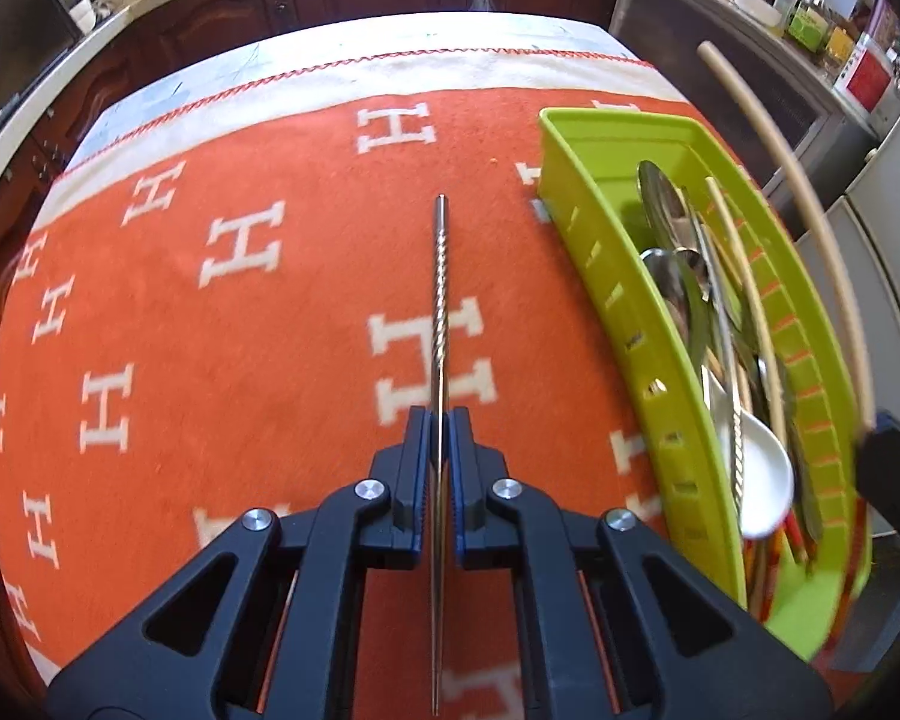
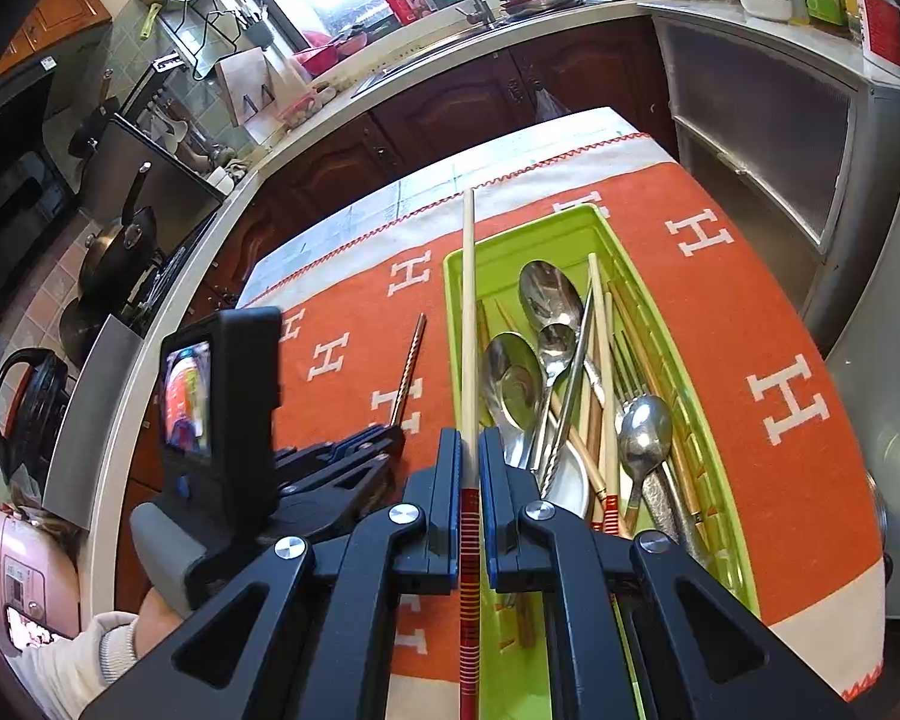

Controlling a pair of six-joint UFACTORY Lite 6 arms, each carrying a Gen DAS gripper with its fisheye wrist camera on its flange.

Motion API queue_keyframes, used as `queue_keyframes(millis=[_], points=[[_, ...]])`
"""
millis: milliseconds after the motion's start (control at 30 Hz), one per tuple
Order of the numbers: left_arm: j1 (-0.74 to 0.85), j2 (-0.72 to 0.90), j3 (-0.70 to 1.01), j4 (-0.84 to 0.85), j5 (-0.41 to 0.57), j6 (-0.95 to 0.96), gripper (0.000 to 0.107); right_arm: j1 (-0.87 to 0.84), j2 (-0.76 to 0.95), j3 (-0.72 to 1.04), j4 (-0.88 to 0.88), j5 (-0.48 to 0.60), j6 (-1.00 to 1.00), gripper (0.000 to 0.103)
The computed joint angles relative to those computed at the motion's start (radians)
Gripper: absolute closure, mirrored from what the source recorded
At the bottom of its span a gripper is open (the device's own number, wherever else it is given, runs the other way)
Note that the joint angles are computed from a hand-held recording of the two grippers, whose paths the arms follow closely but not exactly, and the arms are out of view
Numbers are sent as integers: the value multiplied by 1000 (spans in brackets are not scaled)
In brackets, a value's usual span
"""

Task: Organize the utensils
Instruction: 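Carry both chopsticks into the green tray and open both tools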

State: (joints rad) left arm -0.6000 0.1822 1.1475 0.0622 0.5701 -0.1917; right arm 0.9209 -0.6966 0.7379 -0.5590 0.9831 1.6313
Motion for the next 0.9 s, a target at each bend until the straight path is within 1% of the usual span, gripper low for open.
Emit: queue_keyframes(millis=[200,267,333,400,433,533,633,733,800,900], points=[[78,-169,-35,-178,119,202,103,4,28,6,5,-32,-2,98],[90,-227,-26,-226,160,251,103,27,34,13,-9,-21,17,98],[87,-273,11,-263,201,281,103,34,25,17,-12,-11,15,98],[68,-291,61,-301,237,299,103,35,5,20,-10,3,-1,98],[63,-289,94,-346,258,328,103,22,-10,18,2,2,-25,98],[16,-245,198,-392,292,322,103,-35,-56,12,46,16,-113,98],[-39,-155,291,-435,306,289,103,-135,-115,-20,107,21,-218,98],[-86,-66,343,-465,291,243,103,-290,-179,-62,200,5,-366,98],[-94,-2,366,-516,281,238,103,-418,-214,-94,278,-12,-496,98],[-96,81,356,-554,238,243,103,-601,-244,-137,401,-37,-702,98]])
